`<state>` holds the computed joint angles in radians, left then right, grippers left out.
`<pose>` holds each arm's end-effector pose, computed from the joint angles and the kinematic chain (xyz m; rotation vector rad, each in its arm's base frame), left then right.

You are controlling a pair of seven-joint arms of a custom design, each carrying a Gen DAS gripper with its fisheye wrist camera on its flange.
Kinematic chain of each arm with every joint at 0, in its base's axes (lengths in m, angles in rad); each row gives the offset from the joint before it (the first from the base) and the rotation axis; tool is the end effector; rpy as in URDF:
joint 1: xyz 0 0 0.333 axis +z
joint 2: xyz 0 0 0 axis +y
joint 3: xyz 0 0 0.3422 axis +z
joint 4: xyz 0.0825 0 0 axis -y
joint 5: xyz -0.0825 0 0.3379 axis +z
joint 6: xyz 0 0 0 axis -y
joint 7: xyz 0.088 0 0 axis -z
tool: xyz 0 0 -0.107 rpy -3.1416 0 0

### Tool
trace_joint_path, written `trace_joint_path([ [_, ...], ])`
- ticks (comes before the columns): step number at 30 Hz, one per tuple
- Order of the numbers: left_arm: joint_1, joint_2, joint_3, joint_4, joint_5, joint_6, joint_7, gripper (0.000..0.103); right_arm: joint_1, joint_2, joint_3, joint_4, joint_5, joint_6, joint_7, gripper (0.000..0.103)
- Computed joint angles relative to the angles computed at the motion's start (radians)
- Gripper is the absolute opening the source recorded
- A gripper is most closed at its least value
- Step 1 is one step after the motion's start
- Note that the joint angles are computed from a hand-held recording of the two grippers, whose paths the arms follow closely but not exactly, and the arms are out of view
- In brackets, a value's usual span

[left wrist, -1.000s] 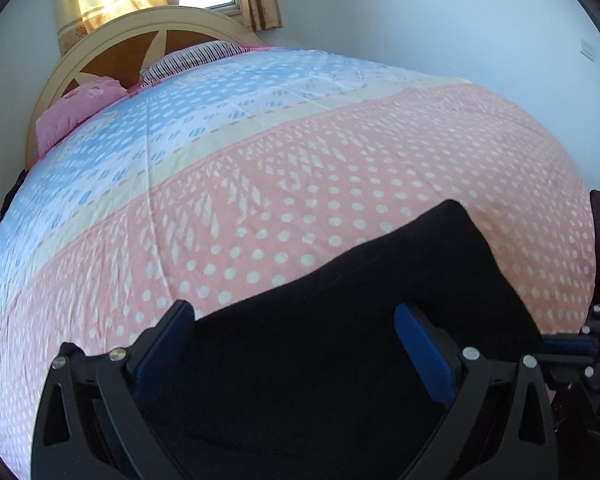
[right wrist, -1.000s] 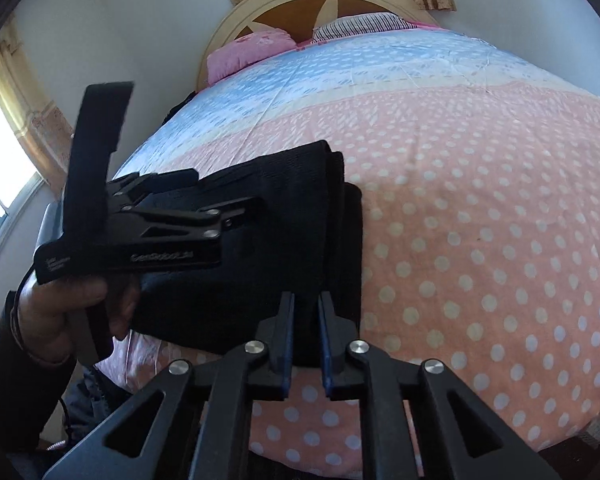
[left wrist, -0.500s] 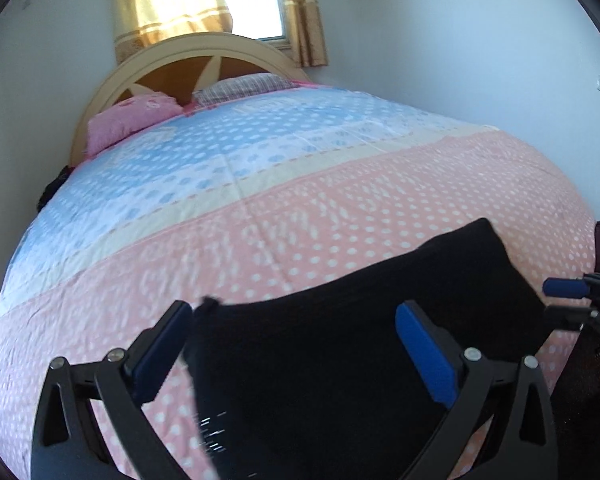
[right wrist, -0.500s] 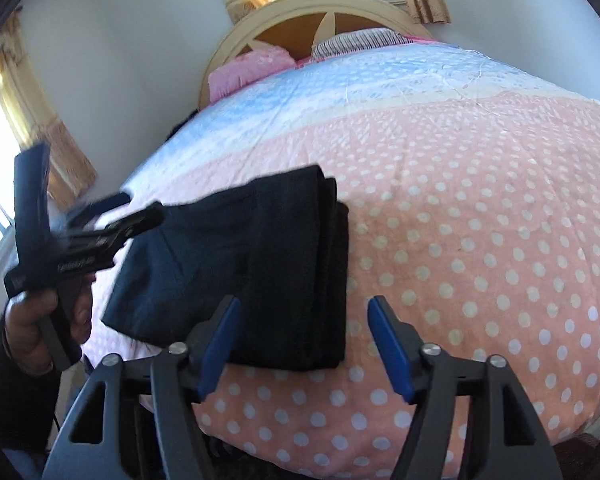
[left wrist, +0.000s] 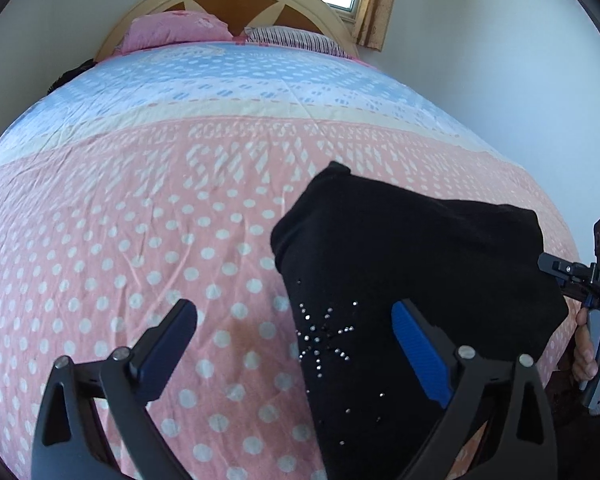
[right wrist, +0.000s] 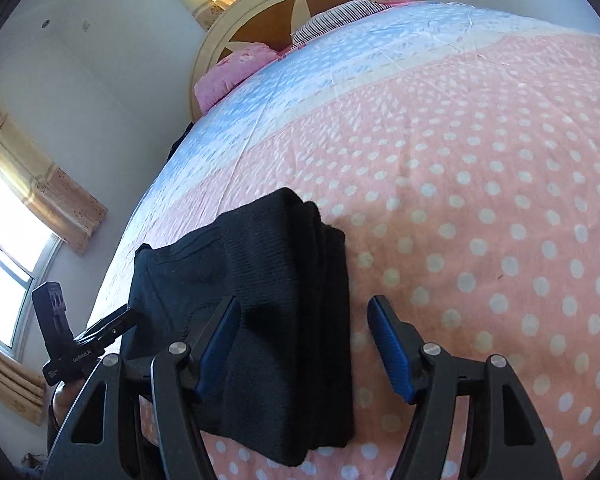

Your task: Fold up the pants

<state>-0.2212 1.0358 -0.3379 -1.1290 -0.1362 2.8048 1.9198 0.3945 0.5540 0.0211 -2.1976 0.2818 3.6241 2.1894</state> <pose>0.7345 -0.3118 0.3022 -1.3760 2.4095 -1.0436 0.5535 0.2039 0.2958 -1.1504 1.9874 -0.2851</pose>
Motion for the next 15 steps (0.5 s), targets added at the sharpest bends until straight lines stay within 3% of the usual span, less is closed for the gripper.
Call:
trace_joint_path([
  [3,0.005,0.008,-0.01,0.006,-0.009,-0.012,-0.004,0.1,0.012,0.009,-0.013,0.01,0.012,0.0,-0.01,0.059],
  [5,0.001,0.011,-0.009,0.009,-0.01,-0.01,-0.005,0.097,-0.018,0.023,0.015,0.016,-0.021,0.018,0.0,0.05],
  [6,0.003,0.011,-0.016,0.008,-0.01,-0.011,0.003,0.093,-0.047,0.026,0.04,0.014,-0.051,0.029,0.014,0.045],
  [11,0.006,0.028,-0.047,0.04,-0.02,-0.048,0.054,0.072,-0.161,0.056,0.126,-0.004,-0.175,0.116,0.12,0.039],
  [12,0.011,0.032,-0.06,0.048,-0.03,-0.062,0.068,0.064,-0.169,0.059,0.129,-0.007,-0.192,0.126,0.137,0.038],
  [15,0.014,0.024,-0.064,0.032,-0.051,-0.056,0.095,0.056,-0.115,0.05,0.086,-0.004,-0.17,0.115,0.122,0.034],
])
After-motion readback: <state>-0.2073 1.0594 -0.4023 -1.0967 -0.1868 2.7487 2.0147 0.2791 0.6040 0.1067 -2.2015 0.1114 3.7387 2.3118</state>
